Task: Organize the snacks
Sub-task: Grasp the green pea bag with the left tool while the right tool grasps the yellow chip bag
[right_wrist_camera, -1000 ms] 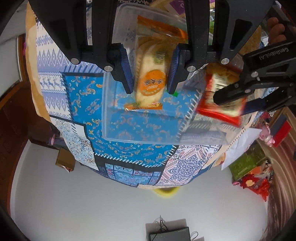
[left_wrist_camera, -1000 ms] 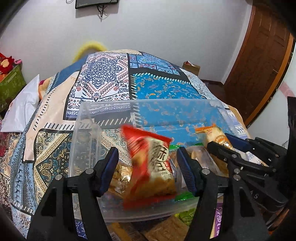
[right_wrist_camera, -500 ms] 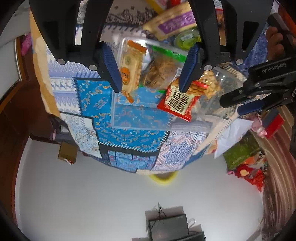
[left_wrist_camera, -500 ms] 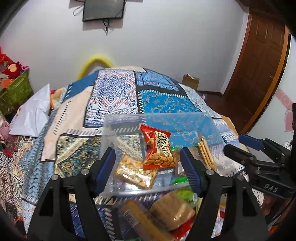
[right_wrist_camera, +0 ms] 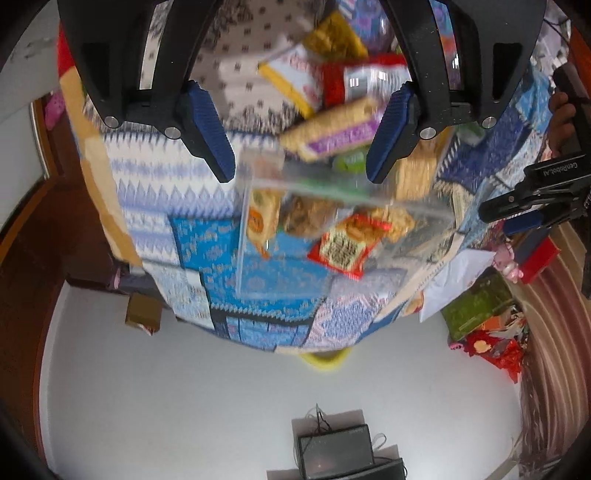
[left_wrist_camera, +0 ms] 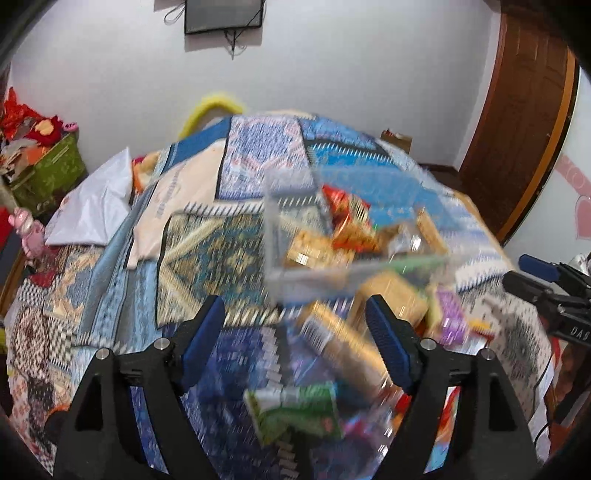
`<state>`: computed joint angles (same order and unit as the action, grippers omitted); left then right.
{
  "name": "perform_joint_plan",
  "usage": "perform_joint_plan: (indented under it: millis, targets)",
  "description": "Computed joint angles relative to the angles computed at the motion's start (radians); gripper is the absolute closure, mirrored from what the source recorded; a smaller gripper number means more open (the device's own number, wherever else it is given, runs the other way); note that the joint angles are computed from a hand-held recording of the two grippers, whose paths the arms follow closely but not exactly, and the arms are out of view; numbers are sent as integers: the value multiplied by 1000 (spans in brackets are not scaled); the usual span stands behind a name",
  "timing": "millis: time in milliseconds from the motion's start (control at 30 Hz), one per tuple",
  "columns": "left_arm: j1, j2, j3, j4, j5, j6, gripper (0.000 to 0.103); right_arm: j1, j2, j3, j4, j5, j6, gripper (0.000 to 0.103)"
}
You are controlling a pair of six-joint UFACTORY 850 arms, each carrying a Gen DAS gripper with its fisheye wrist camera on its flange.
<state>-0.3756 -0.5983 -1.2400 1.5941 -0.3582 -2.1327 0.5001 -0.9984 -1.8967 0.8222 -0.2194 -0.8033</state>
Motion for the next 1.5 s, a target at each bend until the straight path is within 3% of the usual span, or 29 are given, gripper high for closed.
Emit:
perform_joint_plan:
  millis: [400, 833, 933, 1000, 1067, 1100, 1133, 1267, 1333, 1500]
  targets:
    - [-13, -4, 110, -50, 67, -57, 25, -7, 30, 140, 25, -45, 43, 32]
    - [7, -87, 53, -98, 162, -43, 25, 10, -61, 23, -118, -104, 198, 32]
    - [-4, -101, 46, -20, 125, -120, 26, 14, -71, 15, -124, -87, 196, 32]
    - [-11, -102, 49, 42, 107, -176, 33, 14, -73, 14, -121, -78, 183, 33]
    - [-20, -97, 58, 91, 89, -217, 41, 14, -67, 27, -81, -60, 137, 43]
    - [-21, -94, 63, 106, 85, -228, 45, 13, -66, 30, -72, -60, 126, 57]
    - [-21, -90, 69, 131, 87, -248, 47, 10, -63, 36, -50, -61, 107, 62]
    - [-17, -61, 111, 298, 95, -406, 56, -2, -49, 60, 70, -55, 9, 66]
    - [-19, -51, 123, 304, 84, -414, 59, -5, -35, 82, 129, -40, -51, 79]
    - [-26, -12, 157, 383, 52, -496, 68, -12, -4, 119, 206, -9, -129, 82]
